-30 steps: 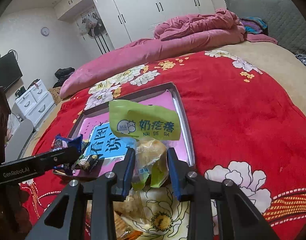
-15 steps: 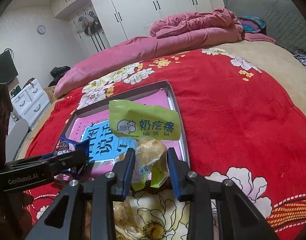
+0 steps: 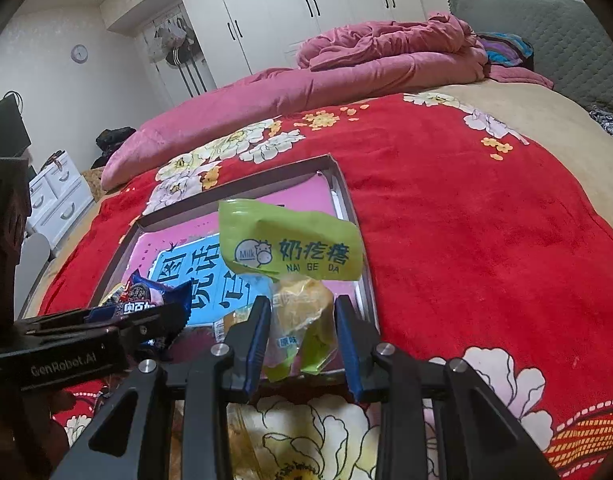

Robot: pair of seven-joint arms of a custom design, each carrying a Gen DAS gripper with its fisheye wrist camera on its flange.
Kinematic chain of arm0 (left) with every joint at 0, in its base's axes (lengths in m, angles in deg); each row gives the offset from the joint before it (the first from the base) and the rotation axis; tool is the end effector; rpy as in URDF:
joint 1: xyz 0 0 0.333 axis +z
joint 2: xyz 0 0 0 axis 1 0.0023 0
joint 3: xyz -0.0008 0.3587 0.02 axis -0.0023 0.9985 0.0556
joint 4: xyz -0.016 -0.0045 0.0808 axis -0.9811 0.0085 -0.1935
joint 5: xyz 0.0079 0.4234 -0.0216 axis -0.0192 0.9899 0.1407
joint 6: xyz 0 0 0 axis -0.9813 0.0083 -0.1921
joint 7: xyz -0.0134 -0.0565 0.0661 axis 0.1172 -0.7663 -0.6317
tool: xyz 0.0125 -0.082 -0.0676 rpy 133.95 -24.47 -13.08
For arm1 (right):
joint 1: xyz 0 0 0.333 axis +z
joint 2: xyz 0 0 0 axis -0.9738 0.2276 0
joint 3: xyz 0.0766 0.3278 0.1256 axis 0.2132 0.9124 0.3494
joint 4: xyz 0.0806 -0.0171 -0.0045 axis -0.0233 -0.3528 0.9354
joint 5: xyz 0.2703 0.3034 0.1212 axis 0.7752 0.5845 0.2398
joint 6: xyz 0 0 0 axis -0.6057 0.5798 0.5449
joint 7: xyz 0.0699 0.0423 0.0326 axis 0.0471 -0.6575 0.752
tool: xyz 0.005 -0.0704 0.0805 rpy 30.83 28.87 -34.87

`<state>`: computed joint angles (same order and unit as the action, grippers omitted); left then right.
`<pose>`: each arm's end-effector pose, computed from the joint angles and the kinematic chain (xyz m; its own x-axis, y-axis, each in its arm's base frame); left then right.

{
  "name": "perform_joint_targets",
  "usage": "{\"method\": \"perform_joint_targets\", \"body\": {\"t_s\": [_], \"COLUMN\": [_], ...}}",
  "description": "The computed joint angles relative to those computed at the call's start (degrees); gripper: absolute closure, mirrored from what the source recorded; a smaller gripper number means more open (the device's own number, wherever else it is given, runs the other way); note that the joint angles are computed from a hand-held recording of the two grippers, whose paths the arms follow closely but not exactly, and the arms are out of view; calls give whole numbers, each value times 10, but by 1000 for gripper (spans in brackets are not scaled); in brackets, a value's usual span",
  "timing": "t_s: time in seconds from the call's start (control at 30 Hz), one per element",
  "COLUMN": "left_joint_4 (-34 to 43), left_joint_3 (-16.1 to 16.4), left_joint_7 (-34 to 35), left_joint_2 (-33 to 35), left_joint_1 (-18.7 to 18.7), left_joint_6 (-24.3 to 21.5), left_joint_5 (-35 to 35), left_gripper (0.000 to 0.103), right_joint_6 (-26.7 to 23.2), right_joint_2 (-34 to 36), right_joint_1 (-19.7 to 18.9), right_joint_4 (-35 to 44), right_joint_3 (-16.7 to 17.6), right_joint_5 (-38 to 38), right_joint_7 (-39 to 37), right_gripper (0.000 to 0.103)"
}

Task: Organize snacks
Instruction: 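Lower and open the left tool onto the book while the right tool releases the green bag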

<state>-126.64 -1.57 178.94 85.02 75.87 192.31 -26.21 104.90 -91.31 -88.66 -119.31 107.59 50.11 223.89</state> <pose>0.5186 -0.2388 0.4403 -0.4073 -0.8933 0.1900 -0.8158 0.2624 -0.5154 0.4172 0.1058 0.4316 -0.2071 -0.9354 -0.2866 -0.6423 0.3510 -0.6814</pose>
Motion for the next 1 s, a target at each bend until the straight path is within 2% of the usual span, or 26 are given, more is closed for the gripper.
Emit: {"method": "perform_joint_targets", "body": {"t_s": [1.0], "left_joint_4": [10], "left_joint_3": [-4], "left_joint_7": [-10], "left_joint_2": [14], "left_joint_1": [-2], "left_joint_6": [-11], "left_joint_5": [29], "left_gripper": [46], "right_joint_6": [-12], "right_joint_2": [-3], "right_joint_1": [-22], "right_joint_4": [1], "right_joint_3": [23], "right_joint_5": [-26], "right_joint_7": [26], "right_gripper": [65]}}
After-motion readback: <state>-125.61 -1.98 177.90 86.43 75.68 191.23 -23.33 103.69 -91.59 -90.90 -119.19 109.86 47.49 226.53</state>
